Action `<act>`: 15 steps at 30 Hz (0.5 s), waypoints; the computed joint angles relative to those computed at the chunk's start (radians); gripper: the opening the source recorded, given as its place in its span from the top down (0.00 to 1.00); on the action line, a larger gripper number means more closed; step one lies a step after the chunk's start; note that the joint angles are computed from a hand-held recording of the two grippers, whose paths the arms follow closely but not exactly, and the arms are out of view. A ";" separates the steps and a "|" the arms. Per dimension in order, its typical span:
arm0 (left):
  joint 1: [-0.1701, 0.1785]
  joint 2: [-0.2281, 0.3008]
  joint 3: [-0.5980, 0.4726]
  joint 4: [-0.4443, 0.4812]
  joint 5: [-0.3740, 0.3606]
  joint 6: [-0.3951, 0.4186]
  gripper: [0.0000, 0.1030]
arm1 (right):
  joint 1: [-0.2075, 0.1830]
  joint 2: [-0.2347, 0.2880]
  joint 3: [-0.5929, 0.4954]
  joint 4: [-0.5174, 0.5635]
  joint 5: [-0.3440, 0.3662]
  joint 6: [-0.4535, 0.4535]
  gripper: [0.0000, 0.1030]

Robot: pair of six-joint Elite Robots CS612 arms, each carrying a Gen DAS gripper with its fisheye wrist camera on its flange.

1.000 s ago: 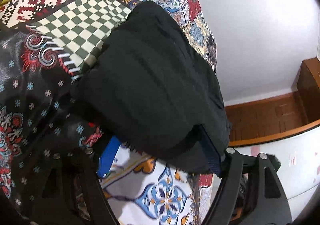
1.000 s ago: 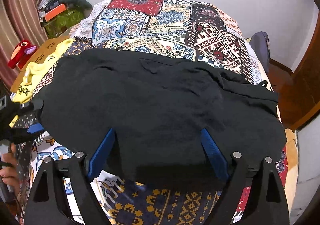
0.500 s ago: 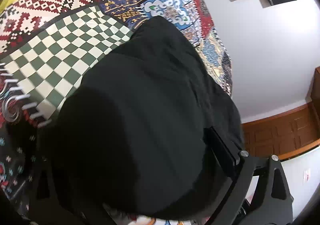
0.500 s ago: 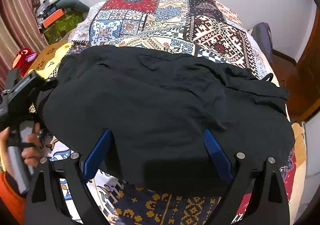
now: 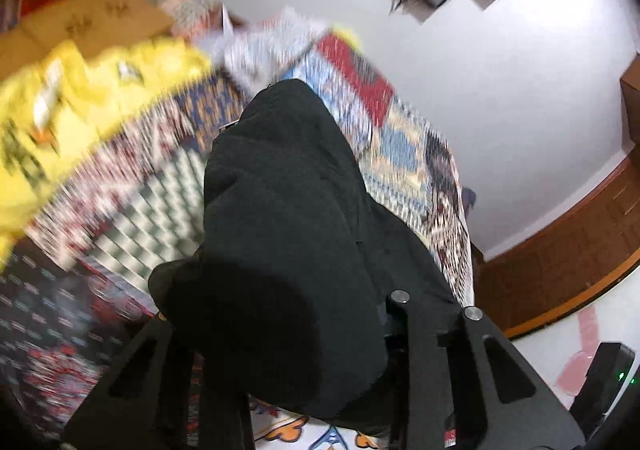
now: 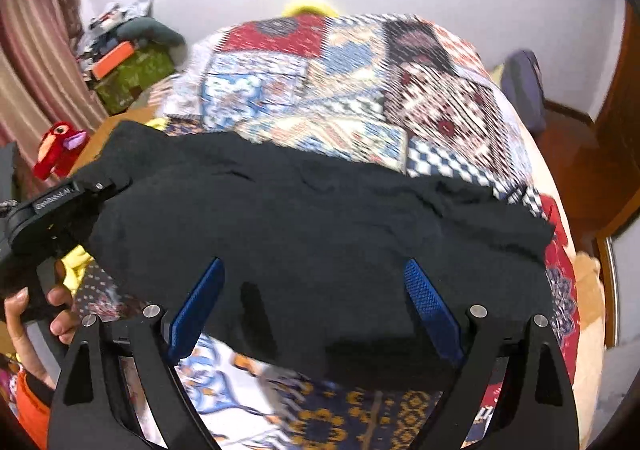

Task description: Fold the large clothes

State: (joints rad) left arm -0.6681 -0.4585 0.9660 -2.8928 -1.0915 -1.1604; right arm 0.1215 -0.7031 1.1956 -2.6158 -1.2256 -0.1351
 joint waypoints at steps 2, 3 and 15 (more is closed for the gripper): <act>-0.010 -0.033 0.038 0.008 0.068 0.026 0.70 | 0.015 0.003 -0.006 -0.016 -0.003 -0.004 0.13; -0.016 -0.051 0.060 0.019 0.106 0.046 0.71 | 0.022 0.008 -0.014 -0.016 -0.006 -0.005 0.13; -0.055 -0.096 0.106 0.231 0.332 0.190 0.71 | 0.090 0.096 -0.136 0.208 0.021 -0.151 0.11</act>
